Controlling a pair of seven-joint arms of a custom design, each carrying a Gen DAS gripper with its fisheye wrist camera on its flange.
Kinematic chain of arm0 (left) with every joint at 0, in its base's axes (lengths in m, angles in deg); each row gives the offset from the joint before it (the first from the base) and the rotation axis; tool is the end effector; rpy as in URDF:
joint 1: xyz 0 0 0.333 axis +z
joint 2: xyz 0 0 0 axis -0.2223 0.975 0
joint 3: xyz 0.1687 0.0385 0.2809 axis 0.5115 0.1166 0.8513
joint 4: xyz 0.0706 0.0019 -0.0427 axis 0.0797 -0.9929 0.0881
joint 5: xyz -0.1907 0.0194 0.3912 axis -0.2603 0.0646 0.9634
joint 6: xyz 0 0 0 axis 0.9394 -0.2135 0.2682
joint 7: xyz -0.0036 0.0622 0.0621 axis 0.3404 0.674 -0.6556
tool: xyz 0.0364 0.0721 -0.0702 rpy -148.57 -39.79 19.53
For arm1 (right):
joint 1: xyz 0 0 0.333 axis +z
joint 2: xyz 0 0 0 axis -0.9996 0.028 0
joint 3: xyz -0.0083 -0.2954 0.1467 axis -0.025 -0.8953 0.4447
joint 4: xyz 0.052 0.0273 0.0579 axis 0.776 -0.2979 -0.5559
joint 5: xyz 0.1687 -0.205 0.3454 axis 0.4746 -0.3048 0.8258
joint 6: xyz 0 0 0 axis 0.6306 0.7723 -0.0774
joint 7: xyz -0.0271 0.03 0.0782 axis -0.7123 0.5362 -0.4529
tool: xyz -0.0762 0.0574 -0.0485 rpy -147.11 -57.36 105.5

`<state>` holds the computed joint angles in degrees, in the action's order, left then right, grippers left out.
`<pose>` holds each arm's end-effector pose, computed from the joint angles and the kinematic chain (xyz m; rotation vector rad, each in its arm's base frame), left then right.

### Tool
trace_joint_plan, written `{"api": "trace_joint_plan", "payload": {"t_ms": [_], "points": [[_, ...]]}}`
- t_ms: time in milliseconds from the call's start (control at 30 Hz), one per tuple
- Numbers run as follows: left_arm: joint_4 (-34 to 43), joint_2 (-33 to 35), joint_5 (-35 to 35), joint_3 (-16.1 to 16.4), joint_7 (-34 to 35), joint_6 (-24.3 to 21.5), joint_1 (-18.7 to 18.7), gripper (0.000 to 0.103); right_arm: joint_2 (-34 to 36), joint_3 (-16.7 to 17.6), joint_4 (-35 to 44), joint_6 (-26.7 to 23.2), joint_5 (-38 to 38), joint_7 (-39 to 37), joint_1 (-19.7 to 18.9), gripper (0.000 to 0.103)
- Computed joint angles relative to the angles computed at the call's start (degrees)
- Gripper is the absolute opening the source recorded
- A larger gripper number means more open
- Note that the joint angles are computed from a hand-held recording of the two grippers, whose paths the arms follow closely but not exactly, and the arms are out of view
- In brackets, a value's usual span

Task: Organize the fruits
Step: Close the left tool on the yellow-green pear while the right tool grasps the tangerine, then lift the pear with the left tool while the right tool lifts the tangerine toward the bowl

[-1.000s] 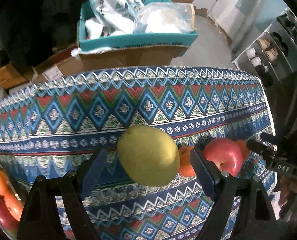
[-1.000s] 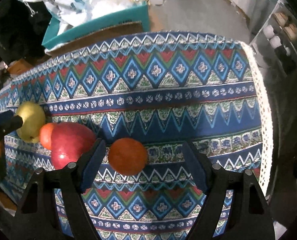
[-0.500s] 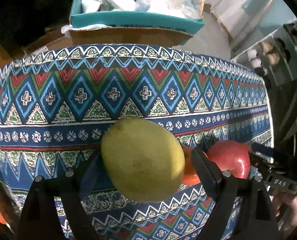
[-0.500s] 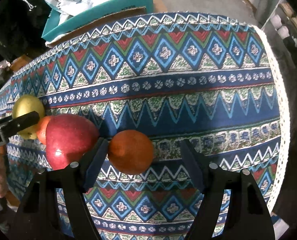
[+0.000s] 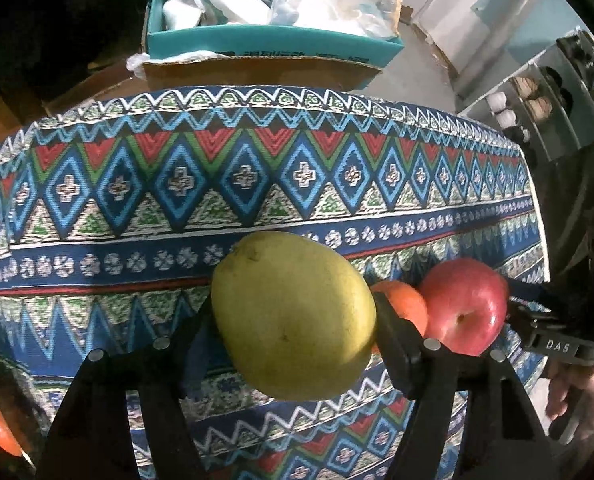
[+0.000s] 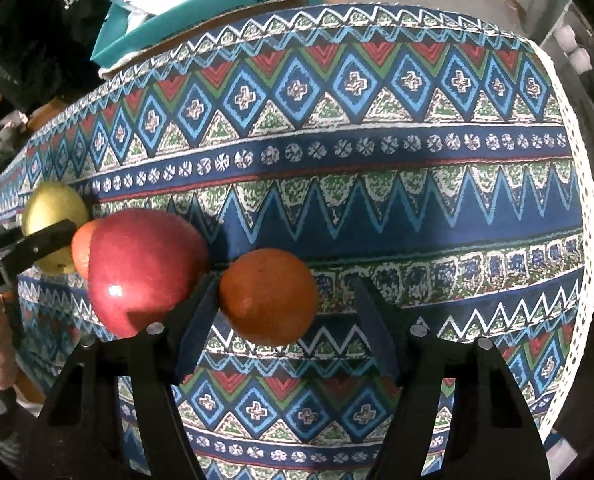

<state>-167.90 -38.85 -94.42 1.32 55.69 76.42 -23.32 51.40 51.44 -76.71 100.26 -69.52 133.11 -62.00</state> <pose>0.5329 -0.1998 0.4770 1.5738 -2.5305 0.5132 0.4163 0.3500 0.4761 -1.6820 2.3744 0.0119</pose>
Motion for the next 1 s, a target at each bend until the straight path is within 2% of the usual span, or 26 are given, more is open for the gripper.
{"api": "trace_joint_plan", "payload": {"t_ms": [100, 167, 333, 800, 1000], "points": [[-1.23, -1.17, 1.77, -0.02, 0.37, 0.94, 0.13, 0.074, 0.76, 0.06, 0.24, -0.51, -0.09, -0.20, 0.12, 0.063], [-2.00, -1.94, 2.09, 0.20, 0.92, 1.24, 0.04, 0.074, 1.11, 0.35, 1.00, -1.56, -1.78, 0.34, 0.09, 0.050], [-3.91, -3.73, 2.78, 0.77, 2.44, 2.04, -0.20, 0.074, 1.99, 0.50, 2.30, -2.81, -3.50, 0.68, 0.42, 0.049], [-8.06, -11.07, 3.04, 3.17, 5.84, 4.78, -1.63, 0.074, 5.51, 1.95, 11.78, -12.24, -16.52, 6.54, 3.23, 0.047], [-9.06, -14.78, 2.38, 4.66, 7.28, 4.45, -2.25, 0.074, 6.11, 2.35, 15.77, -13.43, -20.67, 7.55, 4.39, 0.047]]}}
